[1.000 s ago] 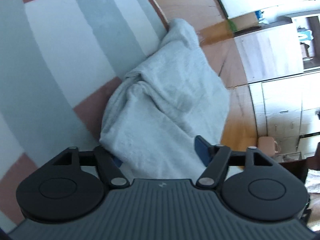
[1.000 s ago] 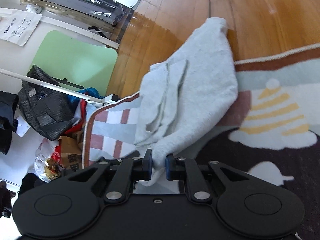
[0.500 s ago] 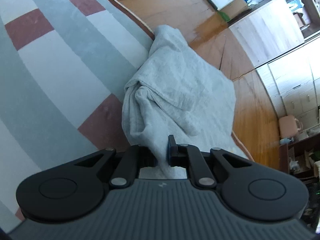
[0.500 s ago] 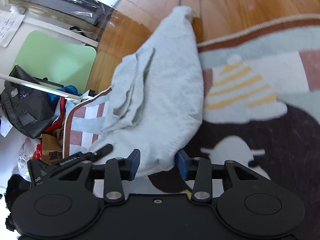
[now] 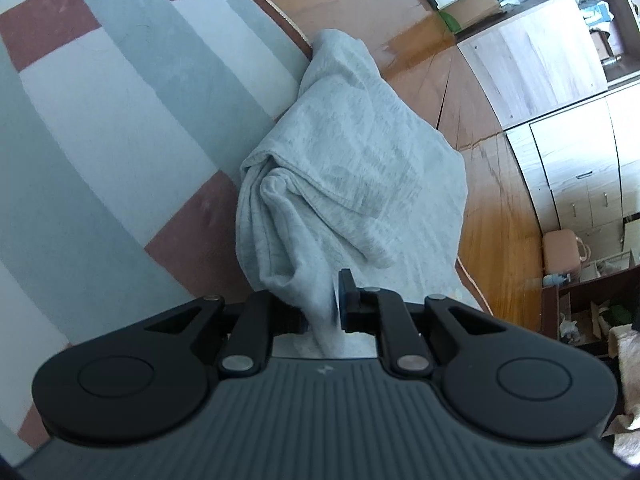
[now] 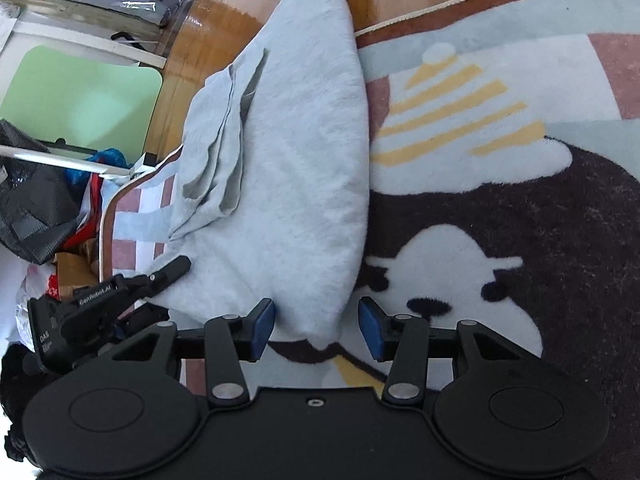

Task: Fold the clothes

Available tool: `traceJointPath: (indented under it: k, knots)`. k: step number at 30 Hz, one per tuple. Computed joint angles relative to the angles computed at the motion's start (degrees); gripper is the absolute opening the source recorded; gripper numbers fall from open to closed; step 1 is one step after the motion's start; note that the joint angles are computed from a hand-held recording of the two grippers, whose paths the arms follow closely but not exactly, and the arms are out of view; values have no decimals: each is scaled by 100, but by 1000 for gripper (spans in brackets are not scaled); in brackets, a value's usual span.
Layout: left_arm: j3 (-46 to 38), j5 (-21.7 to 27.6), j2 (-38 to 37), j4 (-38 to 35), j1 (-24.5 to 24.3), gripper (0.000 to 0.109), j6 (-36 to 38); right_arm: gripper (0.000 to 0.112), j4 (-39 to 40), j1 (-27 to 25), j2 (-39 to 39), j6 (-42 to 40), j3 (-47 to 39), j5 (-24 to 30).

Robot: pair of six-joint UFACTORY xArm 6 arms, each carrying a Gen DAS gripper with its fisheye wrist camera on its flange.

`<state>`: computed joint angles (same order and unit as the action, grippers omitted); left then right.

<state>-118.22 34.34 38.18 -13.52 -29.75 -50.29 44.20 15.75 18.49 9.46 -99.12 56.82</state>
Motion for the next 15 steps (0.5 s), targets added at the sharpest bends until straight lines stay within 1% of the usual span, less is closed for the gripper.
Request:
traceJointPath:
  k: [1, 2, 3, 4, 5, 6, 8, 10, 11, 12, 13, 14, 15]
  knots:
    - [-59, 27, 36, -7, 8, 13, 12, 52, 45, -2, 27, -9, -20, -33]
    - [-119, 43, 76, 25, 14, 20, -25, 52, 209, 1, 57, -194, -25, -93]
    - [-180, 60, 117, 57, 21, 22, -62, 42, 328, -3, 130, -416, -111, -45]
    - [-275, 106, 174, 123, 16, 26, -89, 30, 207, 24, 224, -588, -288, 34]
    - [-412, 189, 251, 235, -3, 28, -98, 18, 75, 52, 323, -757, -474, 113]
    - [-556, 277, 332, 344, -22, 28, -104, 16, -56, 85, 367, -925, -593, 112]
    - [-913, 580, 497, 719, -62, 7, -88, 15, -237, 135, 432, -1205, -798, 105]
    - [-1478, 1118, 703, 1173, -115, 7, 4, 15, -209, 129, 428, -1252, -923, 164]
    - [-1858, 1447, 837, 1450, -171, 7, 44, 15, -198, 125, 426, -1274, -987, 196]
    - [-2425, 1900, 1066, 1750, -247, 7, 85, 14, -264, 124, 377, -1276, -1010, 276]
    - [-2752, 2157, 1180, 2029, -324, 7, 175, 14, -330, 123, 330, -1278, -1035, 357]
    - [-2839, 2264, 1164, 2212, -391, 7, 204, 13, -393, 122, 284, -1283, -1062, 439]
    - [-2686, 2226, 1019, 2209, -429, 7, 125, 13, -409, 136, 210, -1367, -1038, 493]
